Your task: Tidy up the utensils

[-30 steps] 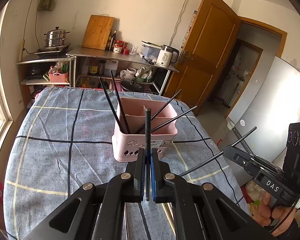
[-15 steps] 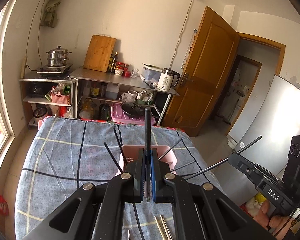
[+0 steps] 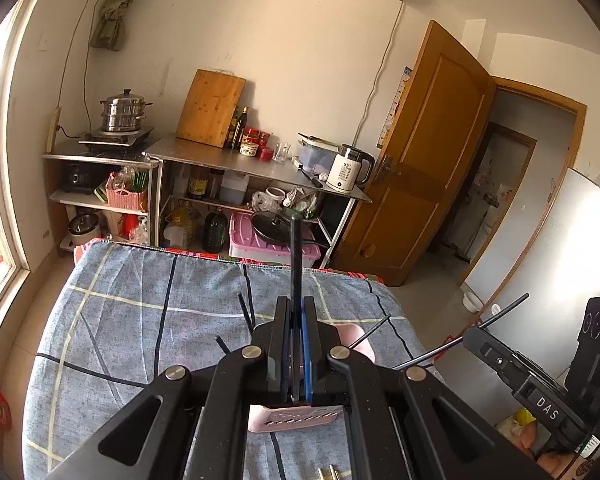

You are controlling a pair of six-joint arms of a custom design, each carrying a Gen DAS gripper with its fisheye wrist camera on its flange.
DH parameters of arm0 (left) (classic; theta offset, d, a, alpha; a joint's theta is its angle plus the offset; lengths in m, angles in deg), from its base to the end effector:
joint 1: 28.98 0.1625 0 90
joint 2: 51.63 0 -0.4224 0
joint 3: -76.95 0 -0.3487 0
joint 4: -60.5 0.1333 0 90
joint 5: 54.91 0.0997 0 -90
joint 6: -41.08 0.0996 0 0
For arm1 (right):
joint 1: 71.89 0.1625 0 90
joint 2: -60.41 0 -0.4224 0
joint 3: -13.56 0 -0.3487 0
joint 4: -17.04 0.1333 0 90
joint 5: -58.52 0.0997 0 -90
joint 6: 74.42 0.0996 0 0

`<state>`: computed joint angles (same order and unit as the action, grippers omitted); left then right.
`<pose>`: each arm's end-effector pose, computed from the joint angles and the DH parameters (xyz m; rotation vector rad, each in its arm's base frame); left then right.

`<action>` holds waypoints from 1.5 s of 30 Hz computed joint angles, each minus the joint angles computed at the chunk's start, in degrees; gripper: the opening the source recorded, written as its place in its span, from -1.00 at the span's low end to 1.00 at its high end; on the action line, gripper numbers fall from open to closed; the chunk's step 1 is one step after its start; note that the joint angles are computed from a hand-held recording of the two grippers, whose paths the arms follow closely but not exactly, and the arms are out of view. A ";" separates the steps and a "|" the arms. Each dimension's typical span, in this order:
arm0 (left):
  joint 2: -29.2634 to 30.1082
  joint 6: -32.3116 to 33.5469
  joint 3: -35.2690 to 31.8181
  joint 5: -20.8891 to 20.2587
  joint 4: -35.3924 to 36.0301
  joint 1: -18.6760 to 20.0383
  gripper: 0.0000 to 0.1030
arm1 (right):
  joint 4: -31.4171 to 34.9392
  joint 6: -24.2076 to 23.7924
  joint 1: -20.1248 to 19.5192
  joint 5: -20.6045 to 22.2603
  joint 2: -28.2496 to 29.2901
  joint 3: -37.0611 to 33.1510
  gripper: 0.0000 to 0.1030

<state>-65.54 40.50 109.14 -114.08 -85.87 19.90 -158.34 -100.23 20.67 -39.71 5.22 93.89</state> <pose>-0.4348 -0.7784 0.1489 0.6836 2.5815 -1.1185 0.1498 -0.6859 0.3988 0.5038 -2.4127 1.3637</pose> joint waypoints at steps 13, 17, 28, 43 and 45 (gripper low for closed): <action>5.81 -4.59 -8.08 -1.17 8.76 3.82 -0.90 | 5.91 0.46 -1.67 -1.65 4.60 -4.95 -0.90; 6.75 -4.01 -9.14 -0.54 9.41 3.95 -0.90 | 7.63 0.25 -1.82 -1.74 5.28 -5.93 -0.90; 2.81 -0.86 -0.23 2.17 2.55 2.43 -0.46 | 6.05 -0.67 -1.79 -2.16 3.81 -3.86 -0.72; -12.03 0.03 36.73 4.68 -20.73 -1.31 -0.39 | -5.33 -2.73 -3.32 -1.78 -6.47 15.92 -0.70; -13.07 -0.91 40.62 4.72 -21.75 -1.52 -0.39 | -5.84 -2.61 -3.90 -2.01 -7.38 18.35 -0.70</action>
<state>-78.61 39.59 149.75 -109.37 -107.62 18.38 -164.17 -102.84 16.77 -41.73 -2.16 112.24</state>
